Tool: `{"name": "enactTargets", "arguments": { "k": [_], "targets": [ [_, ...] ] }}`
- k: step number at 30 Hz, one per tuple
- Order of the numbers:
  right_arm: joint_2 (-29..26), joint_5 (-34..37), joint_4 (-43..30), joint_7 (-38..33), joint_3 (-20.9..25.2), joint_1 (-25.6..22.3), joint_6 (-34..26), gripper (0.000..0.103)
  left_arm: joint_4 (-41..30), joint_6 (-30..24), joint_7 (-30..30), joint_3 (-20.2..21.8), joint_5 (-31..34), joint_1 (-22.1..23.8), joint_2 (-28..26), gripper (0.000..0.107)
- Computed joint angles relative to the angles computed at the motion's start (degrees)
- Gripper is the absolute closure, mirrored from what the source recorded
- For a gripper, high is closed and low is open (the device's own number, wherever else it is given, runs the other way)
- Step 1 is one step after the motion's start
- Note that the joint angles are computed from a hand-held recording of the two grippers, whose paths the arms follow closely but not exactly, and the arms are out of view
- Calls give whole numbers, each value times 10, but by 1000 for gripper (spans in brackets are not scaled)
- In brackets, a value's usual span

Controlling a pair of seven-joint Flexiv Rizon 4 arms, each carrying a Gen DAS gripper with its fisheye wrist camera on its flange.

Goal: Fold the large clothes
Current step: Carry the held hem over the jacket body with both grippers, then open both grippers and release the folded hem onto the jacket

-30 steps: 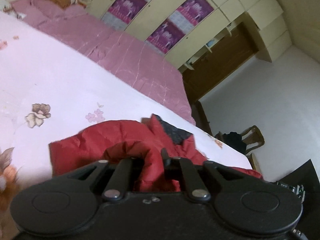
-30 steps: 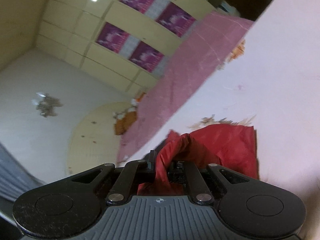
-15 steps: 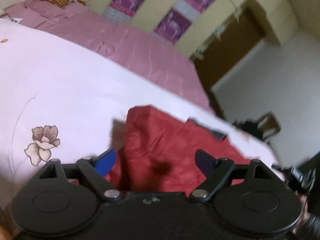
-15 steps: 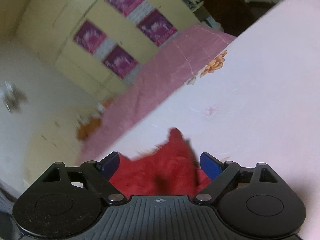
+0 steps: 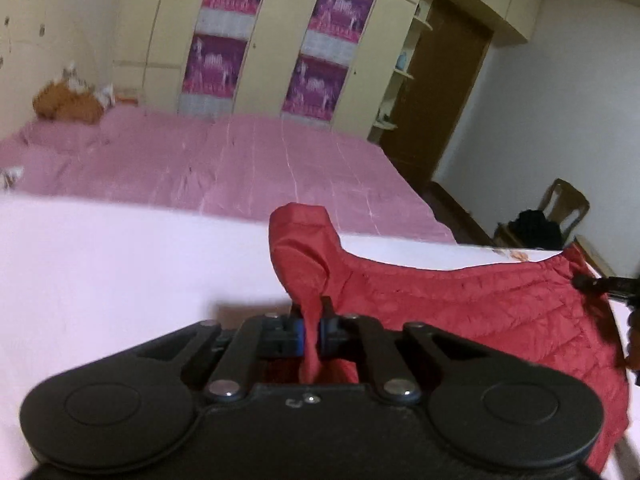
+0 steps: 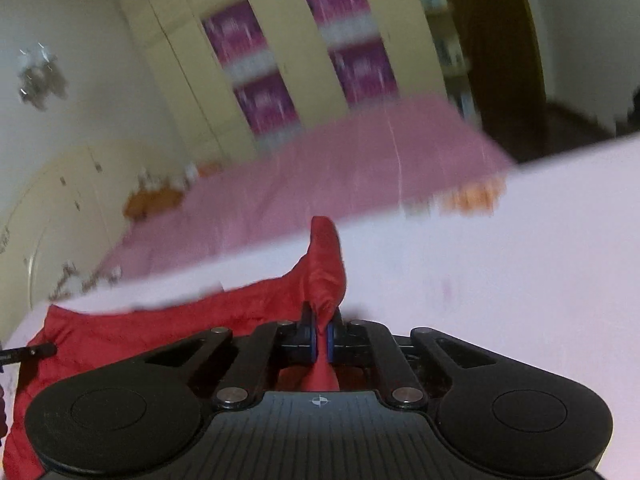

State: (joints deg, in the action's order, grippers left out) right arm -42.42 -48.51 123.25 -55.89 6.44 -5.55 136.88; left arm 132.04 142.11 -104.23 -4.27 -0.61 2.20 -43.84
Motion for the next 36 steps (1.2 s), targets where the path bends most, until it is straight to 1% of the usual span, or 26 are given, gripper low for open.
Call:
{"name": "enactTargets", "arguments": {
  "k": [1,3,5,6,7,8,10,13,17,19,20,21,22,23,24,25,26,27,28,29,30,32,33,34,35,36],
  "targets": [
    [3,37,4,-25,-6,22,1,99,-6,-12,9,7,-22,-14,1,100],
    [2,104,1,-65,-17,67,-17,99,-24,-48,6,0,-36,-8,-5,100],
    [-8,125,-12,-70,-18,86,-68,99,-42,-100,17,3,-61,-18,-14,100],
    [-12,148,-14,-81,-24,102,-94,99,-48,-116,17,0,-60,-13,-22,100],
    [-19,147,-20,-79,-20,102,-128,99,-54,-128,21,-2,-57,-12,-31,100],
    [-27,138,-24,-75,-16,98,-152,99,-50,-125,24,3,-55,-15,-35,100],
    [-46,184,-22,-113,-14,109,-120,99,-50,-103,30,17,-66,-32,-45,100],
    [-64,213,-22,-134,-2,107,-90,99,-47,-87,44,27,-81,-50,-51,100],
    [-62,254,-15,-171,-14,133,-83,99,-58,-111,58,24,-106,-61,-44,98],
    [-54,267,-10,-184,-17,143,-94,98,-60,-133,63,21,-113,-61,-34,90],
    [-43,268,-8,-181,-13,141,-108,98,-59,-142,65,33,-142,-80,-28,71],
    [-28,283,-4,-173,-20,151,-121,71,-51,-137,69,53,-177,-110,-21,40],
    [-14,335,2,-184,-36,177,-119,18,-37,-107,69,70,-204,-137,-18,27],
    [-12,377,11,-204,-40,187,-79,6,-18,-66,64,77,-217,-152,-14,18],
    [-10,381,25,-210,-35,181,-41,6,0,-41,62,75,-222,-157,-7,21],
    [3,356,42,-194,-38,172,-40,8,17,-26,62,70,-226,-161,3,23],
    [17,353,57,-207,-23,156,-43,15,36,-12,57,62,-222,-163,16,27],
    [27,352,74,-219,-21,155,-33,34,52,12,46,51,-209,-162,23,31],
    [36,346,91,-225,-15,149,-21,53,64,32,38,43,-204,-168,27,32],
    [45,323,109,-222,0,132,-12,59,73,46,40,37,-205,-180,29,32],
    [51,301,125,-218,13,118,-3,64,77,54,51,35,-214,-197,28,32],
    [52,274,157,-234,26,113,40,64,68,60,93,30,-273,-253,14,31],
    [52,263,167,-243,26,115,47,64,61,55,105,27,-279,-263,7,31],
    [51,266,174,-260,26,133,52,63,49,44,118,22,-279,-267,-4,30],
    [45,266,180,-281,25,149,58,63,32,23,148,24,-303,-284,-16,30],
    [37,278,178,-305,18,171,53,63,20,21,171,29,-333,-302,-29,26]
  ]
}}
